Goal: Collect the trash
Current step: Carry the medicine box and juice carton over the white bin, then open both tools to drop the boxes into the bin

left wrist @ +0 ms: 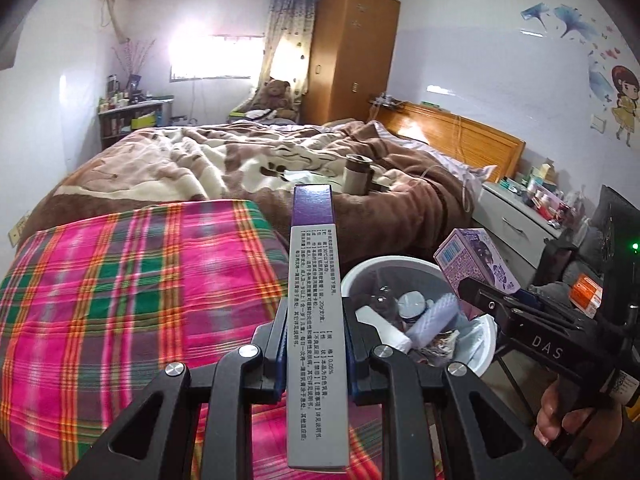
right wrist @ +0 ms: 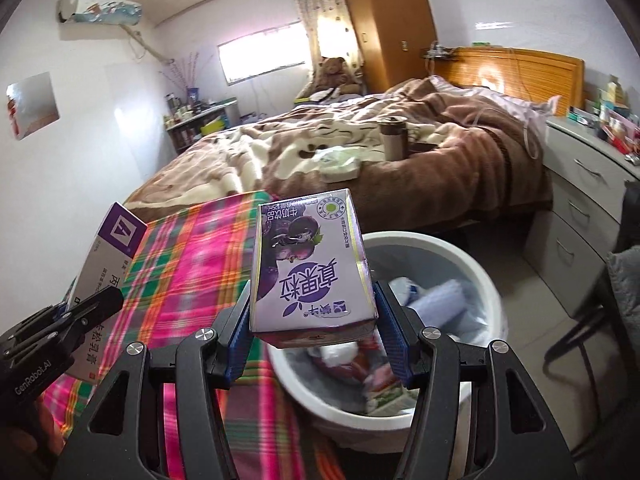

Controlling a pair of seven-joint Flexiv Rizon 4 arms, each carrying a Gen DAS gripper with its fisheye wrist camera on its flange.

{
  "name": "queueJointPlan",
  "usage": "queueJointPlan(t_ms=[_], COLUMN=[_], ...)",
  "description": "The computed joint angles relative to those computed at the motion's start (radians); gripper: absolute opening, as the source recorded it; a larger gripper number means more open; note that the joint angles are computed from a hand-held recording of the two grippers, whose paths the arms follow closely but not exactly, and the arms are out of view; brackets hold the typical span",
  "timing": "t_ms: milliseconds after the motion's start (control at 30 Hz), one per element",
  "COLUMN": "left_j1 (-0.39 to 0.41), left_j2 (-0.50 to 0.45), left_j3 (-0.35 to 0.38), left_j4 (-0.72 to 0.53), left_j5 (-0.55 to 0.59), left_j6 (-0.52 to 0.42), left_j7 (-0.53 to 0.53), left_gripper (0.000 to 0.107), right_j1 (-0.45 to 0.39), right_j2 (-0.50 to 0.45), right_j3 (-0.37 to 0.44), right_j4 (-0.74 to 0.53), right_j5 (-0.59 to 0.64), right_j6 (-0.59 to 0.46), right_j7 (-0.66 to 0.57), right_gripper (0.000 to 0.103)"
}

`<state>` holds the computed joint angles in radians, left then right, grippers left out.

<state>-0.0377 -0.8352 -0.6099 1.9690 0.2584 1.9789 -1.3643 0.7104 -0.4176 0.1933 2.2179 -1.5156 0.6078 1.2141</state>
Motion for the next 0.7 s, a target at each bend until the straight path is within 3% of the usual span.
queueJointPlan(t_ms=[700], left_j1=[-0.224], left_j2=[-0.094], left_j3=[0.047], left_j4=[-0.178], left_j5=[-0.151], left_j6=[-0.163], left_j7=[0.154], left_gripper=[0.022], right_j1=[-0.085], right_j2=[0.036], right_j3=[0.003], right_j4=[0.129], right_j5=[0.039], right_j6=[0.104], right_j7=[0.056], right_gripper=[0.058])
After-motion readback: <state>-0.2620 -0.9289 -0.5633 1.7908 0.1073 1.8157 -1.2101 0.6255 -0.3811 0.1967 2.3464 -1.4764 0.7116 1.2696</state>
